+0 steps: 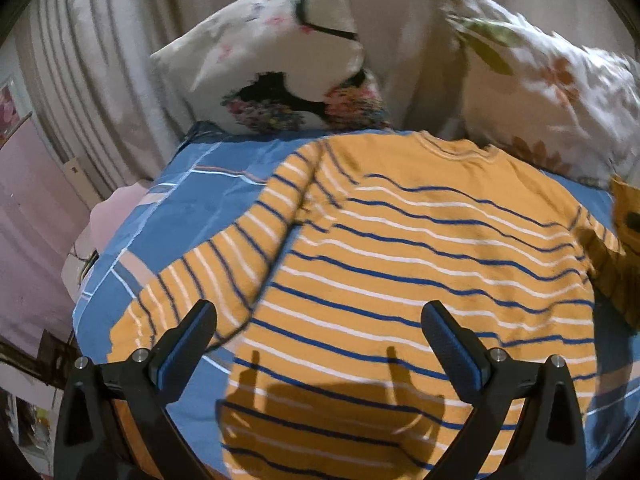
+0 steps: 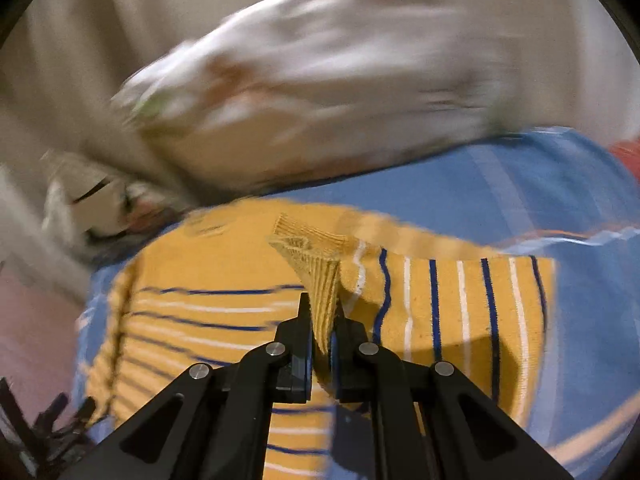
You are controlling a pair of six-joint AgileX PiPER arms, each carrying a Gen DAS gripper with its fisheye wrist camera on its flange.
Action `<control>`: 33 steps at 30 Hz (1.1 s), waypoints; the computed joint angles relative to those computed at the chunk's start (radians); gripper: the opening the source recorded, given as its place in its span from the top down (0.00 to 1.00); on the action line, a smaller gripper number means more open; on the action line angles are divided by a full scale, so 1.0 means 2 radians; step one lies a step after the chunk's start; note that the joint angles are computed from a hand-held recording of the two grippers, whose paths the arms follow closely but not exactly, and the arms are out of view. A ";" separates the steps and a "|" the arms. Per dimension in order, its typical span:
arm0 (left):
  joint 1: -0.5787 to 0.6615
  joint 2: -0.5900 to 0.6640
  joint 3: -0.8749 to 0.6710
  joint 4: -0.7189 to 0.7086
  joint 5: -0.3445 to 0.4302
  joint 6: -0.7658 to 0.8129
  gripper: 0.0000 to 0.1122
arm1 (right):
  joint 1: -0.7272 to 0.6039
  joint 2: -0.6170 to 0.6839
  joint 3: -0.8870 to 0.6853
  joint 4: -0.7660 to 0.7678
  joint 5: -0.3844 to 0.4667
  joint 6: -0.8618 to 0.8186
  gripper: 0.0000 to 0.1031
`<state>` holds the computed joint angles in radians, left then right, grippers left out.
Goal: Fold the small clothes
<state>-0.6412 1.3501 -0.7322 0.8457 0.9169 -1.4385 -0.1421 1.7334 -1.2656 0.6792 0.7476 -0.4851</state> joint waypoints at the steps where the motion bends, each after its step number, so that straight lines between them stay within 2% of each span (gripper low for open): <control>1: 0.013 -0.010 0.009 0.000 -0.006 0.005 0.09 | 0.029 0.010 -0.012 0.002 -0.001 0.010 0.92; 9: 0.178 -0.086 0.070 -0.010 -0.075 0.106 0.09 | 0.215 0.127 -0.145 -0.033 0.001 0.122 0.92; 16: 0.330 -0.098 0.083 -0.044 -0.161 0.229 0.09 | 0.304 0.236 -0.276 -0.102 0.018 0.221 0.92; 19: 0.364 -0.083 0.073 -0.062 -0.193 0.265 0.09 | 0.324 0.277 -0.322 -0.112 0.033 0.249 0.86; 20: 0.373 -0.075 0.066 -0.070 -0.204 0.277 0.09 | 0.325 0.284 -0.325 -0.106 0.035 0.248 0.75; 22: 0.387 -0.060 0.050 -0.101 -0.226 0.312 0.09 | 0.321 0.301 -0.337 -0.063 0.055 0.225 0.59; 25: 0.397 -0.019 0.008 -0.206 -0.263 0.414 0.09 | 0.308 0.269 -0.293 -0.008 0.055 0.174 0.52; 27: 0.391 0.013 -0.016 -0.276 -0.284 0.482 0.09 | 0.292 0.211 -0.211 0.023 0.023 0.135 0.50; 30: 0.363 0.075 -0.055 -0.294 -0.299 0.501 0.09 | 0.252 0.122 -0.091 0.047 -0.024 0.107 0.48; 33: 0.331 0.159 -0.112 -0.308 -0.306 0.517 0.09 | 0.203 0.055 -0.002 0.025 -0.060 0.125 0.48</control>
<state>0.0211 1.6688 -0.9563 0.2304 0.3045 -0.4041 0.2648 1.8424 -1.2702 0.7295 0.6270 -0.2342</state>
